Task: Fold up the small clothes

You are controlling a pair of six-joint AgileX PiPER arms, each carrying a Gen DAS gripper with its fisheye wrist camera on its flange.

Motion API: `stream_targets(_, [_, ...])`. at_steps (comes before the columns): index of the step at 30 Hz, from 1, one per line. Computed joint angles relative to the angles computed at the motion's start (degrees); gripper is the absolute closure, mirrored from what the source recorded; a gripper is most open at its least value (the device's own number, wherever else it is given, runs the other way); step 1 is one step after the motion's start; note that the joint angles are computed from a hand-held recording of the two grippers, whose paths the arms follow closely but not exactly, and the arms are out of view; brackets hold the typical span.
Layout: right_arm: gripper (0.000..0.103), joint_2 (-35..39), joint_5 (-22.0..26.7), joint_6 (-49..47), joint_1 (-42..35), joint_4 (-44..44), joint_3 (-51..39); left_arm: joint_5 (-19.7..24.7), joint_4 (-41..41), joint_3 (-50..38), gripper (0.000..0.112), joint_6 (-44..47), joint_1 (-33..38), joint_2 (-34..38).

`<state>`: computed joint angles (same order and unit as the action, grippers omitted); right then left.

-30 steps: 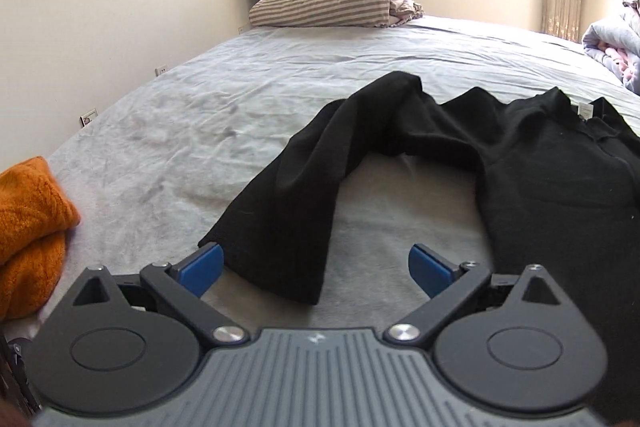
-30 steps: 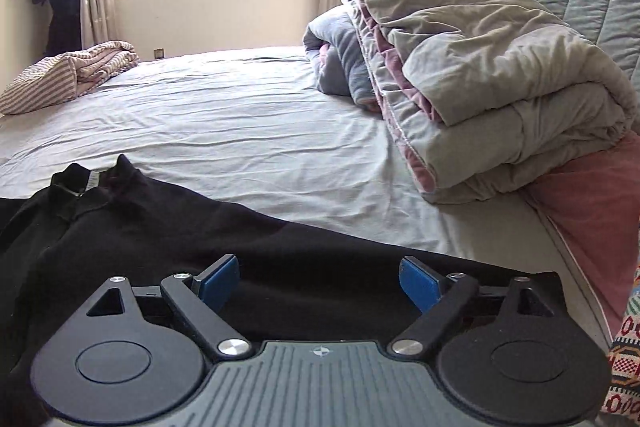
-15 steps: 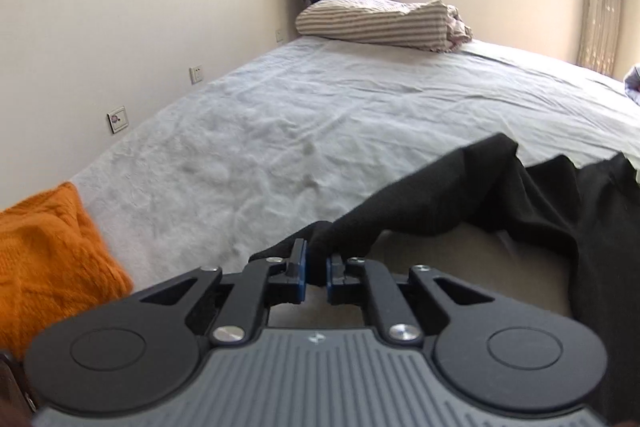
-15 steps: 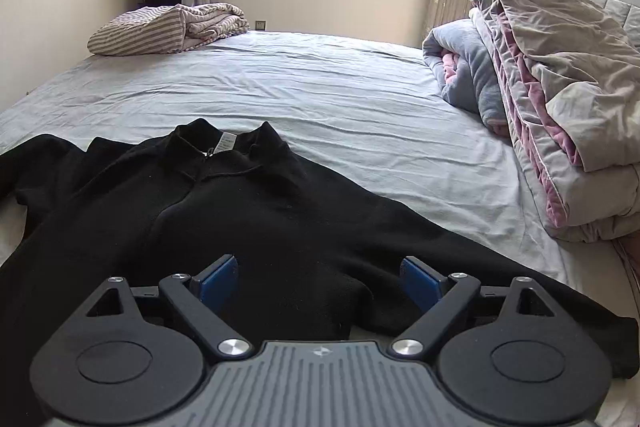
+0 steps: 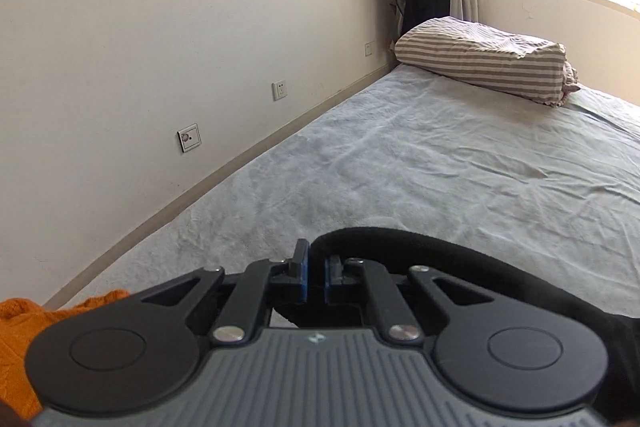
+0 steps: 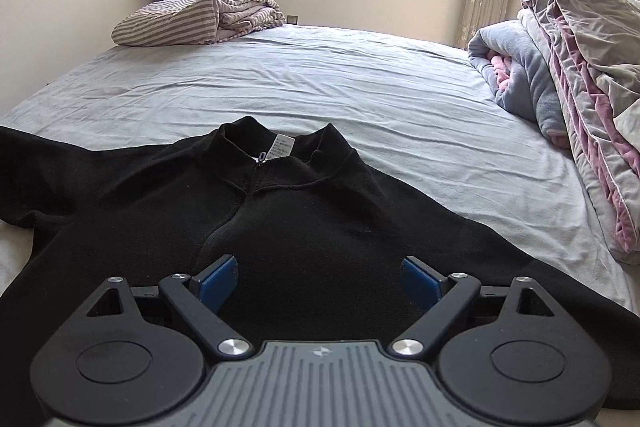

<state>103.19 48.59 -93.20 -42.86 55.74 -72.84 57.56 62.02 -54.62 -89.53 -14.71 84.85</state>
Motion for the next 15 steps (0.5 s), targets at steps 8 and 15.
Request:
stream_targets(8, [0.015,0.57,-4.05,-0.18,3.93,0.53,1.32,-4.83,0.91,0.35,0.069,-5.24,8.39,10.5])
stream_targets(15, [0.015,0.24,-3.09,-1.7,2.65,0.9,1.58,-12.58,-2.74,8.26,0.022,-9.35,12.54,3.12])
